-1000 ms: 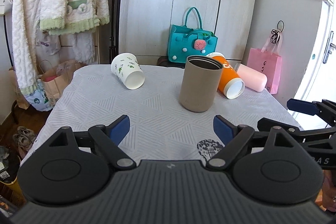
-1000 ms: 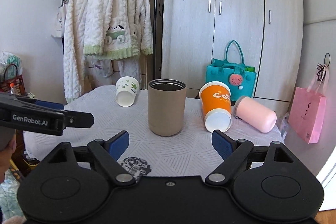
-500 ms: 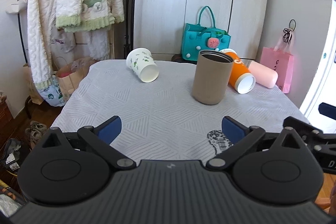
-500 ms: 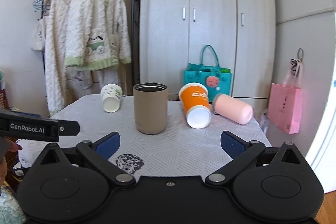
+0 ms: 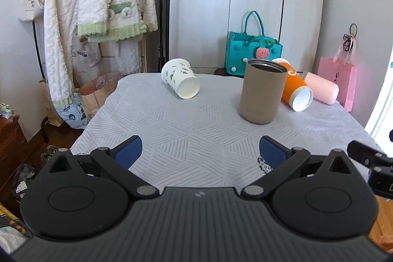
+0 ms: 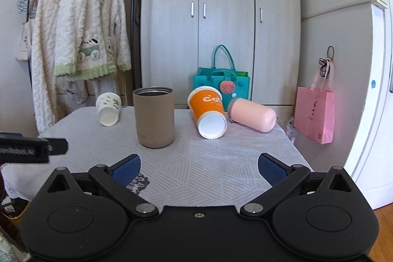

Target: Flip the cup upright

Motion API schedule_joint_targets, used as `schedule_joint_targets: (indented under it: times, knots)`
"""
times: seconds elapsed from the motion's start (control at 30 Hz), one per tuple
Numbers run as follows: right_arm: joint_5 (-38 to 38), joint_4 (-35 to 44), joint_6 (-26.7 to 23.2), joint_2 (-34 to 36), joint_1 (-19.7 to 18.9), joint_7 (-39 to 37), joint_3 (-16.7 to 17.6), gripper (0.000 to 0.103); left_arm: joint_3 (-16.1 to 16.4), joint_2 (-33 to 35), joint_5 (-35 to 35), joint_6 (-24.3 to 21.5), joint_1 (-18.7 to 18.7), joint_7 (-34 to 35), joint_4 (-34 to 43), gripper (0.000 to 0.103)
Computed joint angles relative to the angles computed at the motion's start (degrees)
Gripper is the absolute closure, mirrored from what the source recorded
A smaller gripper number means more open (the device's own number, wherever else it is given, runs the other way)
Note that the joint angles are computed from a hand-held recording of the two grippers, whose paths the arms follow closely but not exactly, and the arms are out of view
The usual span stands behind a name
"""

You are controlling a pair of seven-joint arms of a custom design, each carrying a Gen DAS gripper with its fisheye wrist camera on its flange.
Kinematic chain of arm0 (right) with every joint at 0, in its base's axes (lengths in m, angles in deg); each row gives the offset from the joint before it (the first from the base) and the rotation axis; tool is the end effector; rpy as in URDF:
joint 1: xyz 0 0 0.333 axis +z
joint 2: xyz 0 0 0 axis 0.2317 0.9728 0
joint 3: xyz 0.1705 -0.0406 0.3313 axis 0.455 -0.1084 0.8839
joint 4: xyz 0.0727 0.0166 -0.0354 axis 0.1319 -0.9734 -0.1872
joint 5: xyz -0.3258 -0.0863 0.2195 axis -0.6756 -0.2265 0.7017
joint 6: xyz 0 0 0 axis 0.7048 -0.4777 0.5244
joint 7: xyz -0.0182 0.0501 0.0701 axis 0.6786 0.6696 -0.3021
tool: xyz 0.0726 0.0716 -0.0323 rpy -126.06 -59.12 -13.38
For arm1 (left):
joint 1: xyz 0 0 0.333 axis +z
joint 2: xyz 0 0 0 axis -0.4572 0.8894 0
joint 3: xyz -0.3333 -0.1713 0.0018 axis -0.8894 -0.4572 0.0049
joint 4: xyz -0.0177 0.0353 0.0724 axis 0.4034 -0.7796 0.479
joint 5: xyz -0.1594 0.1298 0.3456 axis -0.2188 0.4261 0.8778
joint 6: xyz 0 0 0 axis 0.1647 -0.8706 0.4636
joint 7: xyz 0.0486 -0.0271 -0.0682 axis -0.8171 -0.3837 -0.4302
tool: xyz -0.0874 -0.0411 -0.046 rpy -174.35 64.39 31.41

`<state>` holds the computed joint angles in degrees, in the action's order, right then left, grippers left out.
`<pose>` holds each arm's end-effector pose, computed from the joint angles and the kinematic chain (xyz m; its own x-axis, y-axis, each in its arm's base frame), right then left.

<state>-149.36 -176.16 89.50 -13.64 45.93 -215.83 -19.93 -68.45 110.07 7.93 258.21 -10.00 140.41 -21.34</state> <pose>0.5640 0.3601 0.4808 -0.4127 -0.9109 0.0052 -0.3078 0.1340 -0.9420 0.6562 -0.1903 0.5201 -0.4144 -0.9082 0.0588 -0.4373 0.1421 -0.8880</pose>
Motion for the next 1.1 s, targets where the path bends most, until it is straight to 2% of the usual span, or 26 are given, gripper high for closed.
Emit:
schedule_joint_targets:
  times: [0.17, 0.37, 0.5, 0.57, 0.8, 0.9, 0.97, 1.03, 1.1]
  knots:
    - [0.8, 0.3, -0.8, 0.2, 0.0, -0.4, -0.2, 0.0, -2.5, 0.8, 2.6, 1.5, 2.7, -0.4, -0.4, 0.0]
    - [1.4, 0.3, -1.6, 0.2, 0.0, -0.3, -0.2, 0.0, -2.0, 1.2, 4.0, 1.2, 2.4, -2.5, -0.2, 0.0]
    - [2.0, 0.8, -2.4, 0.6, 0.3, -0.9, -0.2, 0.0, 3.8, 0.3, 3.9, 2.3, -2.7, -2.7, -0.4, 0.0]
    - [2.3, 1.2, -2.8, 1.0, 0.4, -1.9, -0.2, 0.0, 6.3, 0.2, 3.7, 1.1, -5.0, -2.6, 0.1, 0.0]
    - [2.9, 1.7, -2.1, 1.5, 0.5, -1.7, -0.7, 0.0, 3.5, 0.9, 3.2, 0.8, -2.7, -1.0, -0.1, 0.0]
    - [3.3, 1.8, -2.2, 1.6, 0.5, -1.7, -0.7, 0.0, -1.5, 1.8, 4.4, 0.7, 1.7, -0.7, -0.4, 0.0]
    - [3.5, 1.9, -2.1, 1.6, 0.5, -1.6, -0.8, 0.0, -3.0, 2.1, 4.6, 0.1, 2.9, -0.6, -0.4, 0.0]
    - [3.5, 1.8, -2.0, 1.6, 0.5, -1.6, -0.8, 0.0, -2.0, 1.8, 3.9, 0.0, 2.0, -0.5, -0.4, 0.0]
    - [3.5, 2.0, -2.1, 1.7, 0.6, -1.6, -0.8, 0.0, 1.3, 1.1, 2.7, 0.3, -1.0, -0.6, -0.4, 0.0]
